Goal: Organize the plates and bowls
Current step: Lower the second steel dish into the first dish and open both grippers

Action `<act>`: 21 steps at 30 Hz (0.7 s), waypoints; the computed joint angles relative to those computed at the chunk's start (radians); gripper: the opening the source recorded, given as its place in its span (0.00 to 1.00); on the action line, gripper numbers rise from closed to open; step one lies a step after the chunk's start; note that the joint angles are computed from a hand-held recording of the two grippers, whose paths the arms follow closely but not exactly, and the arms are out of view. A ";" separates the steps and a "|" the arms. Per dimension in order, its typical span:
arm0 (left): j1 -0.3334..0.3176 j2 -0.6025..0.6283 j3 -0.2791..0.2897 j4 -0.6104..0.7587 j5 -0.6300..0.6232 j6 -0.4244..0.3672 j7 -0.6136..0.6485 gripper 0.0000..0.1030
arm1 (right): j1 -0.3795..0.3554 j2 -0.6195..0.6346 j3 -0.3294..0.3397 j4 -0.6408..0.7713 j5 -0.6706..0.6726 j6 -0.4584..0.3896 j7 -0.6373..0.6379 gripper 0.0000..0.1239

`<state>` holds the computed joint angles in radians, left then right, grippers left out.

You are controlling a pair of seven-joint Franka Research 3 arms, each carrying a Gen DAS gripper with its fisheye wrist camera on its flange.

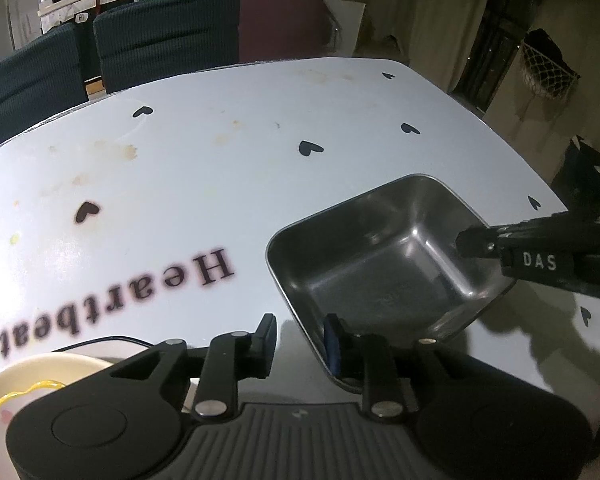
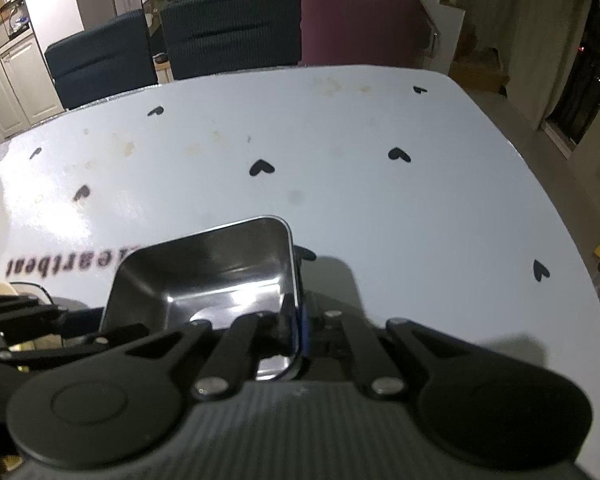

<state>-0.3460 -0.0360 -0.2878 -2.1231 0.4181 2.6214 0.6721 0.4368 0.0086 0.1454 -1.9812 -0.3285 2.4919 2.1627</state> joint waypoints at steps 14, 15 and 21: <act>0.001 0.010 0.004 0.006 -0.006 0.003 0.018 0.34 | -0.025 0.049 -0.027 0.019 0.203 -0.004 -0.132 0.10; 0.002 0.010 0.005 0.005 -0.005 0.008 0.019 0.35 | -0.028 0.053 -0.029 0.020 0.224 -0.001 -0.145 0.11; 0.009 0.015 0.010 0.007 -0.004 0.029 0.018 0.35 | -0.040 0.064 -0.038 0.014 0.290 0.032 -0.193 0.14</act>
<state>-0.3367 -0.0209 -0.2781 -2.1165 0.4139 2.6499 0.6901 0.3972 0.0728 0.1074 -1.9673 -0.0382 2.5243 1.9694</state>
